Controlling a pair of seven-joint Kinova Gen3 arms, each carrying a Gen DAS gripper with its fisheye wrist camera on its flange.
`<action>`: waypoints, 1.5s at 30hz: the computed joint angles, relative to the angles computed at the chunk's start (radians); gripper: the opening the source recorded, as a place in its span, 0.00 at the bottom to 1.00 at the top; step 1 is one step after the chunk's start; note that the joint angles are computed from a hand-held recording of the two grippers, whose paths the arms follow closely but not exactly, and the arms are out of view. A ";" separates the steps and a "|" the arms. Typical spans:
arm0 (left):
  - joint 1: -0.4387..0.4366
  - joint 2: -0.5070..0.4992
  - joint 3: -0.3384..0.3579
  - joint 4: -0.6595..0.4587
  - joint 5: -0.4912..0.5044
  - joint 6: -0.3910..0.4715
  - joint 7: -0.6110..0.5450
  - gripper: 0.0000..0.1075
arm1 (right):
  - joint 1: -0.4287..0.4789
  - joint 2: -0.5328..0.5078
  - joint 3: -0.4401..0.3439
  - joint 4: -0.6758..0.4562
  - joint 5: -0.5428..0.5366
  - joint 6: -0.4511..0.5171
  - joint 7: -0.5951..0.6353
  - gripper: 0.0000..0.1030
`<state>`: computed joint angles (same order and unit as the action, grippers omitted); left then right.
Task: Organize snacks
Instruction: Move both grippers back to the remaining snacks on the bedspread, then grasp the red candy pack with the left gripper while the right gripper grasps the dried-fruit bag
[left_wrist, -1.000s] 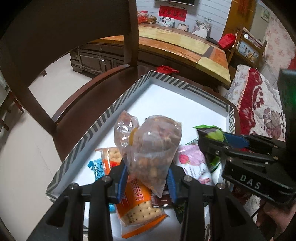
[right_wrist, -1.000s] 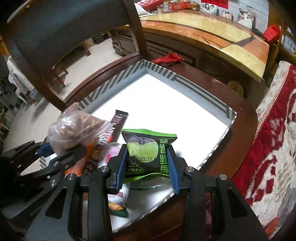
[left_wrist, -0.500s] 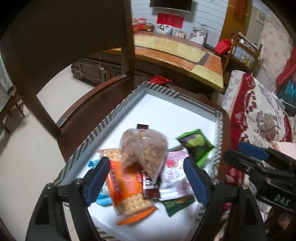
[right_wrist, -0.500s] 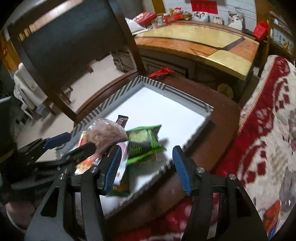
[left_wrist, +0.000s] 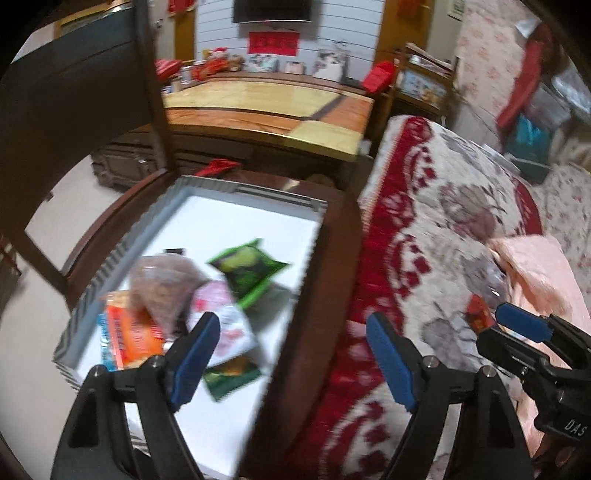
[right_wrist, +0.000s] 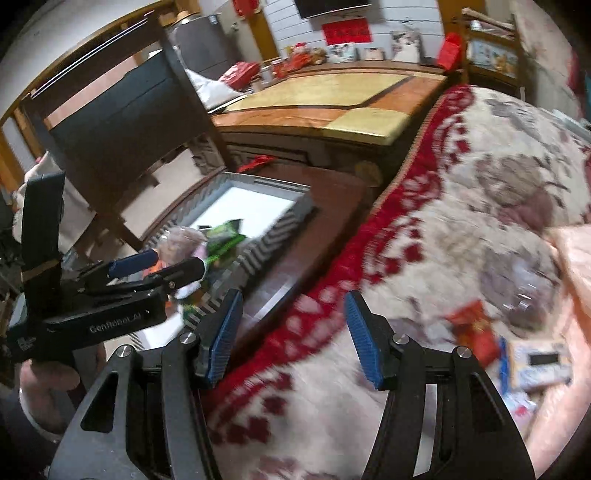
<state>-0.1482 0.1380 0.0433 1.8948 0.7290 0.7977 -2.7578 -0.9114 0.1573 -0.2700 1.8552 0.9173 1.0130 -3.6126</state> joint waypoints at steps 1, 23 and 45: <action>0.006 -0.010 0.005 0.011 0.001 -0.002 -0.004 0.78 | -0.012 -0.008 -0.007 0.009 -0.008 0.027 -0.012 0.56; 0.236 -0.086 0.060 0.135 -0.097 -0.089 0.086 0.78 | -0.096 -0.162 -0.199 0.288 -0.172 0.186 -0.439 0.56; 0.418 0.114 0.177 0.012 -0.202 -0.068 0.529 0.78 | -0.085 -0.222 -0.272 0.433 -0.205 0.114 -0.624 0.56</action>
